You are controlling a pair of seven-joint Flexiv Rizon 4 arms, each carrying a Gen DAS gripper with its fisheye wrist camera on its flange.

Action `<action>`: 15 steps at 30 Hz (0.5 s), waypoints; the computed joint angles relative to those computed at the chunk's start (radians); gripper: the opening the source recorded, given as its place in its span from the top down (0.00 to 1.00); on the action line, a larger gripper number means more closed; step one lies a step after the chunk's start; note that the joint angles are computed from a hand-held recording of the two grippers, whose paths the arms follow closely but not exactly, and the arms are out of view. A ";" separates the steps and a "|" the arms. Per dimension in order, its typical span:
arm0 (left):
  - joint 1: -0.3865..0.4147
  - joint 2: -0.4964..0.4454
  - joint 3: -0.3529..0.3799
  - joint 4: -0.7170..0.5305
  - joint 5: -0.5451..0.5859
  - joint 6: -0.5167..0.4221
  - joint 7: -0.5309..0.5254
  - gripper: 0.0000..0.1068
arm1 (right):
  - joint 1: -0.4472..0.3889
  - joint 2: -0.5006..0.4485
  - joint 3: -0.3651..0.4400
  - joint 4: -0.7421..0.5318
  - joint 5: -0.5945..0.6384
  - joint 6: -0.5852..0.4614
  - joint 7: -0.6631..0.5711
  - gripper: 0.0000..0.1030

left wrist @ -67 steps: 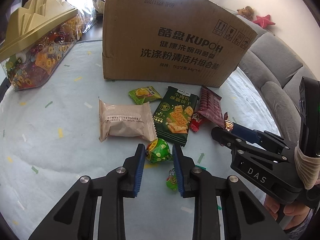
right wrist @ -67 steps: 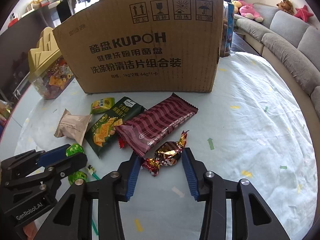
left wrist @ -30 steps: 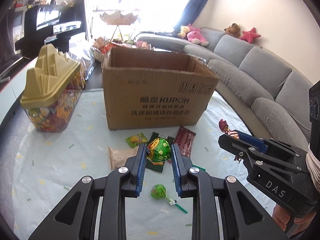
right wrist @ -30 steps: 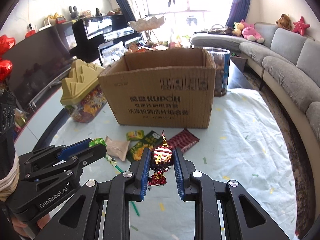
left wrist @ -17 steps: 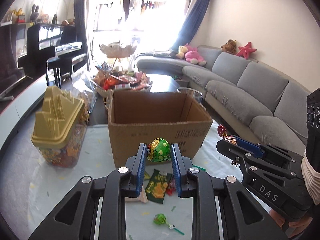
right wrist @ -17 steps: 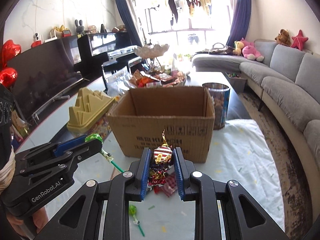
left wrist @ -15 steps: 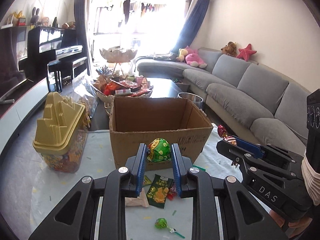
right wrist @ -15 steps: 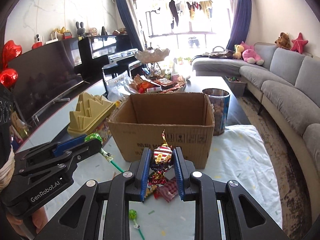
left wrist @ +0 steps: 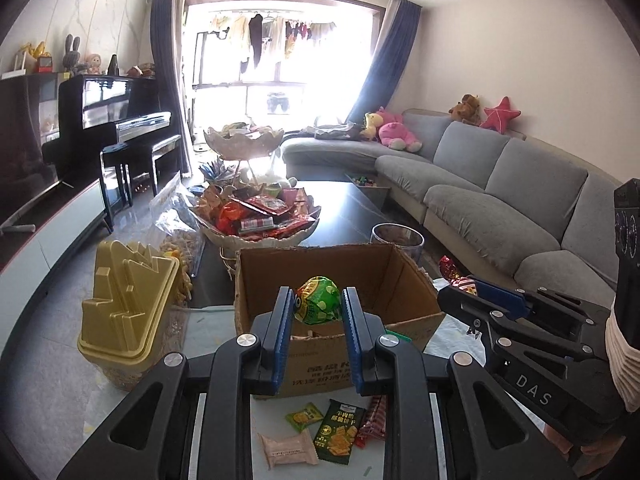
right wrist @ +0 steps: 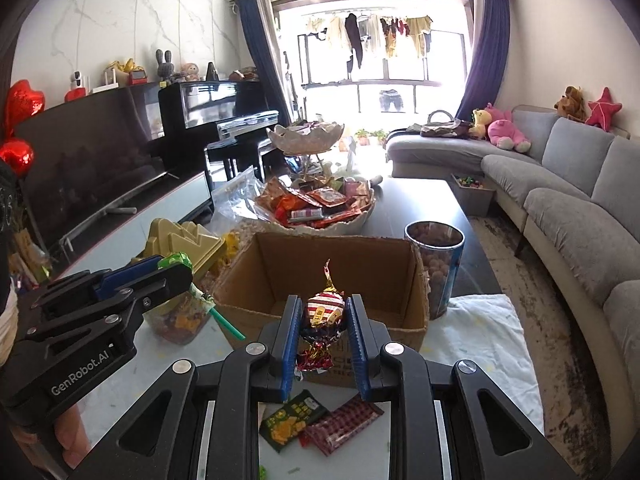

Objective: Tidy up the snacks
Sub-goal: 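Carry the lollipop and candy over the box with both grippers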

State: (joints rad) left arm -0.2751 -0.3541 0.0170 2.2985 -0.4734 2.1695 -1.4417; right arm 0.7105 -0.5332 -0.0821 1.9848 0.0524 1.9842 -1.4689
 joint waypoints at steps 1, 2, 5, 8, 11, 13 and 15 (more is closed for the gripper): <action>0.010 -0.005 -0.003 -0.013 0.006 -0.013 -0.001 0.76 | -0.009 -0.006 0.005 -0.017 -0.010 -0.012 0.003 0.76; 0.018 -0.010 -0.004 -0.024 0.011 -0.024 -0.001 0.76 | -0.010 -0.010 0.004 -0.028 -0.014 -0.021 0.007 0.76; 0.023 -0.033 0.007 -0.064 0.003 -0.059 0.012 0.76 | -0.038 -0.033 0.019 -0.072 -0.047 -0.050 0.029 0.76; 0.048 -0.054 0.006 -0.099 0.020 -0.097 0.008 0.76 | -0.022 -0.060 -0.011 -0.110 -0.062 -0.071 0.043 0.76; 0.055 -0.079 0.016 -0.133 0.030 -0.131 0.009 0.76 | -0.027 -0.089 -0.019 -0.149 -0.087 -0.093 0.062 0.76; 0.059 -0.095 0.022 -0.156 0.036 -0.150 0.007 0.76 | -0.036 -0.109 -0.017 -0.173 -0.104 -0.105 0.077 0.76; 0.068 -0.109 0.022 -0.174 0.045 -0.165 0.000 0.76 | -0.049 -0.128 -0.012 -0.198 -0.124 -0.120 0.094 0.76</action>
